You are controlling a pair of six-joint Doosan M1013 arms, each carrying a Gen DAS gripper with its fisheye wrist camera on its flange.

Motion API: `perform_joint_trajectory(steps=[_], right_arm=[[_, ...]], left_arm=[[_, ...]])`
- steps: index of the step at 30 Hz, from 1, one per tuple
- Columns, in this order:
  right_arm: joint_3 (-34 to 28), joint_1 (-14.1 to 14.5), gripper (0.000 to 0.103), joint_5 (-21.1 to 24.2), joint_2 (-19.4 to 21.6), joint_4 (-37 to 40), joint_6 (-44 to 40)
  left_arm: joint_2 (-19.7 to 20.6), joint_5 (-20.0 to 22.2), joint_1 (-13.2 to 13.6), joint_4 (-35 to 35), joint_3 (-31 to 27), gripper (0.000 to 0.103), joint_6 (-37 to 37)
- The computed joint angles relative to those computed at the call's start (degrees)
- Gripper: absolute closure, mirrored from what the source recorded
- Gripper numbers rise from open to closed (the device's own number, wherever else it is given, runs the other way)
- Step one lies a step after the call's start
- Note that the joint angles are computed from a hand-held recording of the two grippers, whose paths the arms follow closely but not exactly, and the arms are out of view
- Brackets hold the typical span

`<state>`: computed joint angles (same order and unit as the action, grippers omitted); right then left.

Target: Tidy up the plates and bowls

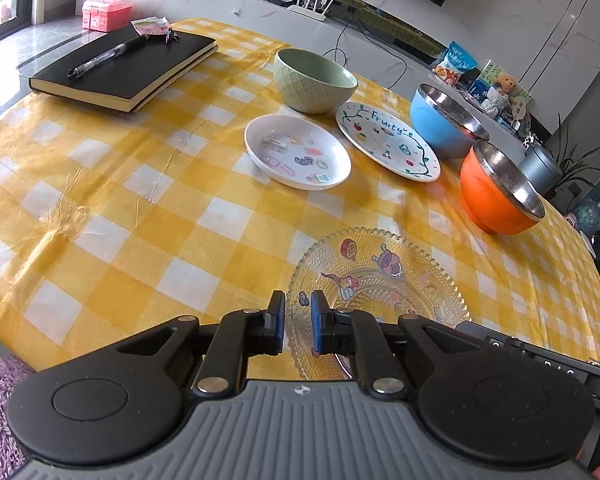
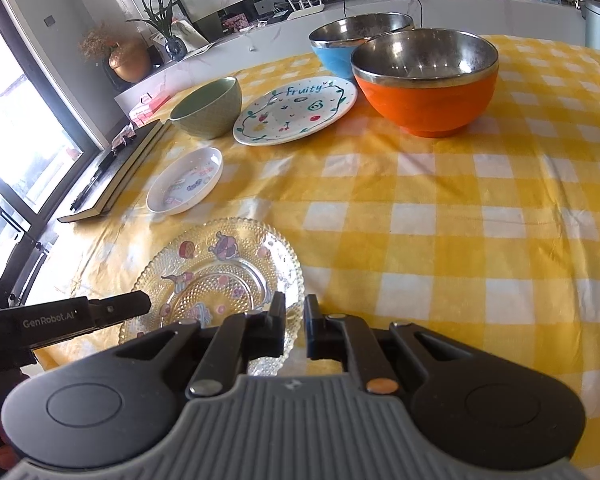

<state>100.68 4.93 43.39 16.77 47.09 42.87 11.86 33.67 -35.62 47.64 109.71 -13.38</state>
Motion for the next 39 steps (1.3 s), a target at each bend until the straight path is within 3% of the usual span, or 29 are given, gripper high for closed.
perform_joint_trajectory(steps=[9,12,15,20,27,39], right_arm=[[0.2,-0.1,0.091,-0.4,-0.4,0.7,-1.0],[0.5,-0.2,0.091,-1.3,-0.8,2.0,-3.2],[0.5,-0.3,0.078,-1.9,-1.0,3.8,-5.4],[-0.5,-0.4,0.07,-3.4,-0.7,5.1,-6.6],[-3.0,0.3,0.069,-6.7,0.9,6.2,-4.1],[-8.9,1.3,0.073,-8.5,6.4,7.5,9.9]], left_arm=[[0.1,1.8,0.0,-1.7,-0.8,0.087,2.2],[-0.2,2.8,-0.4,0.2,-0.9,0.081,1.4],[-0.5,3.2,-0.5,1.8,-1.3,0.076,1.1],[-0.1,2.5,0.2,2.8,-2.8,0.073,3.0],[1.4,-0.4,2.2,4.3,-5.3,0.073,4.4],[5.9,-6.2,7.2,3.0,-9.9,0.073,6.2]])
